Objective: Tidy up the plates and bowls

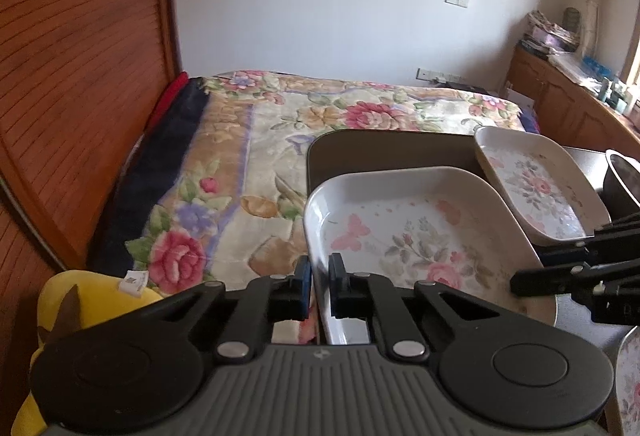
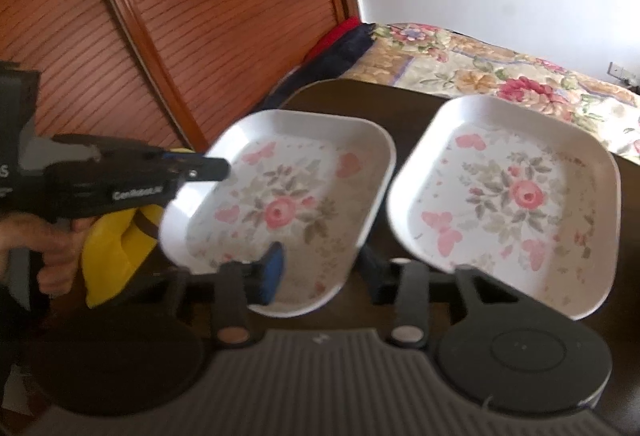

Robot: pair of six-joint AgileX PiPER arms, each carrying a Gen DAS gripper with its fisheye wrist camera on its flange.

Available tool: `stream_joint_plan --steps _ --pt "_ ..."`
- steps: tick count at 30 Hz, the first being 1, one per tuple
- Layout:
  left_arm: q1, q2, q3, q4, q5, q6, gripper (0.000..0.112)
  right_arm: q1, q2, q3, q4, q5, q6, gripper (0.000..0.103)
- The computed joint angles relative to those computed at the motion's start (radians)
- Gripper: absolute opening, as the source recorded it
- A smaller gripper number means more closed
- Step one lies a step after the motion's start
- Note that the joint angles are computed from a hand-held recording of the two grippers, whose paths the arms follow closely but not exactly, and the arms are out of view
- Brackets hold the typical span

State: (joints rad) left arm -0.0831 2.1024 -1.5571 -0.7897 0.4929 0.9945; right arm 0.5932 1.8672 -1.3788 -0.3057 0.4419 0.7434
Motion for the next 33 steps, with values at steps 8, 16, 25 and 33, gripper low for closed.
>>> stream_joint_plan --steps 8,16,25,33 --pt "0.006 -0.084 0.096 -0.077 -0.039 0.070 0.018 0.002 -0.017 0.042 -0.003 -0.028 0.001 0.013" --pt "0.005 -0.192 0.195 -0.181 -0.083 0.185 0.018 0.032 -0.066 0.089 -0.147 -0.053 0.146 0.012" --pt "-0.027 -0.320 0.298 -0.218 -0.124 0.214 0.018 0.059 -0.168 0.184 -0.320 -0.068 0.313 0.012" --pt "-0.074 -0.435 0.398 -0.244 -0.169 0.231 0.018 0.091 -0.282 0.292 -0.488 -0.064 0.481 0.011"
